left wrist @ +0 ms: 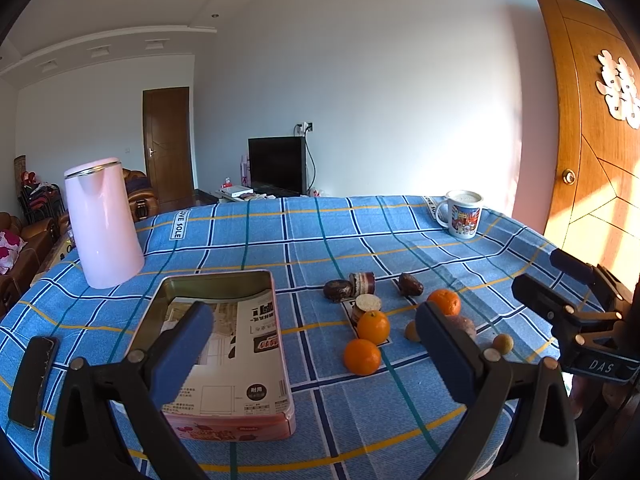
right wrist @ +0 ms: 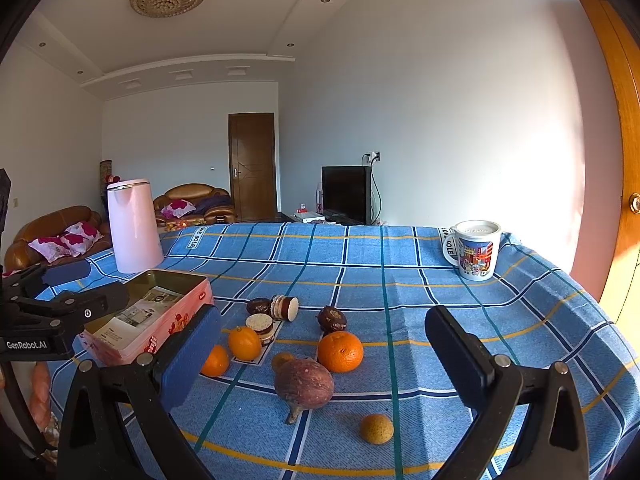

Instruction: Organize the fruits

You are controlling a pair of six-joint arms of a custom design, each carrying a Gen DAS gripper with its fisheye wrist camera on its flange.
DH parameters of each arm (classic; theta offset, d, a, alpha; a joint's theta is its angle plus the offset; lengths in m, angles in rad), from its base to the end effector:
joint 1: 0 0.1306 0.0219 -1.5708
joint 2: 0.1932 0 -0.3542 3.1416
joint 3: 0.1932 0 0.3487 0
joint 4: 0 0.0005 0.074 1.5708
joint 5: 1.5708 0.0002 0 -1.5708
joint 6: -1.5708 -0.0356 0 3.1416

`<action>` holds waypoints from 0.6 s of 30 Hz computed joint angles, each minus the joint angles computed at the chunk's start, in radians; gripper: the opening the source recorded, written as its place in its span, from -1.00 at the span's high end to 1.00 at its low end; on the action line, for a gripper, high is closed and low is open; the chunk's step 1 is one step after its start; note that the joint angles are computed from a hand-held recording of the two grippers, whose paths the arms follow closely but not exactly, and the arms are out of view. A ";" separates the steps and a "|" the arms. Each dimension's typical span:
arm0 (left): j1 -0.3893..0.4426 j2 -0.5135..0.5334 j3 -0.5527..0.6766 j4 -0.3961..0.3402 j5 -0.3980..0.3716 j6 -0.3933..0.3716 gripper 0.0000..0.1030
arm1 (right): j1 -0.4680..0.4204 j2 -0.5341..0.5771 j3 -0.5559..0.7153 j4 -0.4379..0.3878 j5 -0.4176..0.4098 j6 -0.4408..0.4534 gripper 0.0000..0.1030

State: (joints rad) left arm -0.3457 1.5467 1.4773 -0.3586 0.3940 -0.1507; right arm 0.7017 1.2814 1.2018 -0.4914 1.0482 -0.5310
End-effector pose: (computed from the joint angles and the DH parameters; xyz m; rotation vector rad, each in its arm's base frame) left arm 0.4906 -0.1917 0.4110 0.7345 1.8613 -0.5185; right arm 0.3353 0.2424 0.4057 0.4052 1.8080 -0.2755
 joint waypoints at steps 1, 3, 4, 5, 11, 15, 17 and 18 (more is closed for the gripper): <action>0.000 0.000 0.000 0.001 -0.001 0.001 -1.00 | 0.000 0.000 0.000 0.001 0.000 0.001 -0.98; 0.001 0.001 0.000 0.001 0.001 0.002 -1.00 | -0.001 0.002 0.000 0.005 -0.002 0.004 -0.98; 0.001 0.002 0.001 0.000 0.000 0.002 -1.00 | -0.002 0.002 -0.001 0.006 -0.003 0.004 -0.98; 0.001 0.003 0.001 -0.001 0.000 0.002 -1.00 | -0.002 0.002 -0.002 0.008 -0.004 0.004 -0.98; 0.001 0.003 -0.003 -0.001 0.001 0.001 -1.00 | 0.000 0.006 -0.006 0.013 -0.007 0.002 -0.98; 0.001 0.002 -0.004 -0.002 0.001 0.001 -1.00 | 0.000 0.008 -0.006 0.013 -0.011 0.002 -0.98; 0.002 0.003 -0.004 -0.002 0.000 0.002 -1.00 | 0.003 0.011 -0.007 0.014 -0.010 0.000 -0.98; 0.002 0.002 -0.005 -0.003 0.000 0.002 -1.00 | 0.002 0.012 -0.007 0.012 -0.012 -0.002 -0.98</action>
